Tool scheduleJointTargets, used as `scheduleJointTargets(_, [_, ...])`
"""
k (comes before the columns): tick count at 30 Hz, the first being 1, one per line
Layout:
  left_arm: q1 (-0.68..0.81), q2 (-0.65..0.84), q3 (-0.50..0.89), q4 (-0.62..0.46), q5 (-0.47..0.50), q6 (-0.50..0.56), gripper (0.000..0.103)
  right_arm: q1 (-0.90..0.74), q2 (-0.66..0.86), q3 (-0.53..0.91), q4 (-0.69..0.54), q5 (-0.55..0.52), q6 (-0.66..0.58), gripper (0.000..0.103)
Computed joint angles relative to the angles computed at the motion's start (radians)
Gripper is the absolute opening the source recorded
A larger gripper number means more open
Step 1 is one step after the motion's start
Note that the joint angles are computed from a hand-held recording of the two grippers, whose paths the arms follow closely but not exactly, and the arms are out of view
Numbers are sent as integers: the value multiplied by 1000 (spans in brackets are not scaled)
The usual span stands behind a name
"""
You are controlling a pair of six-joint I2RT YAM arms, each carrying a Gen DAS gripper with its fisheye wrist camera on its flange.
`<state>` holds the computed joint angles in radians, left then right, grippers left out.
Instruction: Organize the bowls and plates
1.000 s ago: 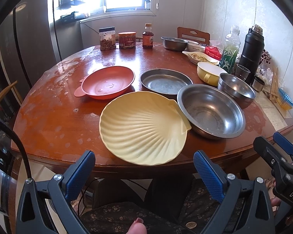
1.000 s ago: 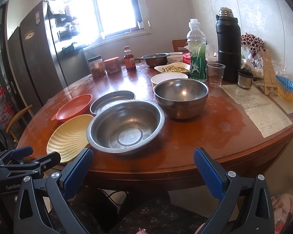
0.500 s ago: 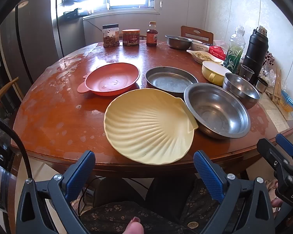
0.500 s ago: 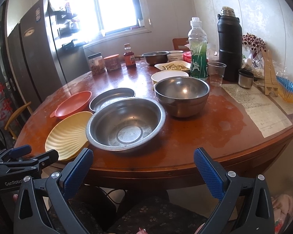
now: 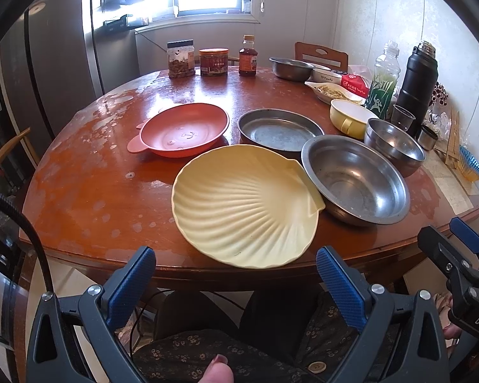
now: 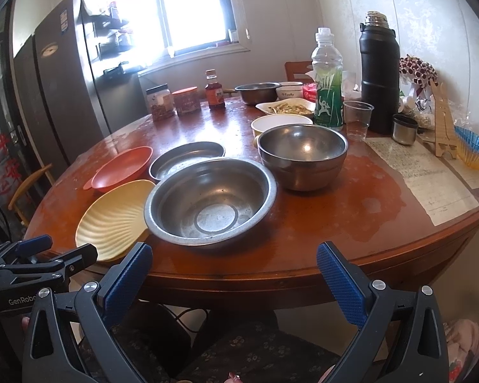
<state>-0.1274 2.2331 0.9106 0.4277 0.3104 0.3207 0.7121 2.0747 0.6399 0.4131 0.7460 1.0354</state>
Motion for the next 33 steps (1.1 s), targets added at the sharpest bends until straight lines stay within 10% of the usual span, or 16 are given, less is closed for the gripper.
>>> scheduleJointTargets(33, [75,14,66,-48,39,-9,102,11,-1,57,27,-77,-101,103])
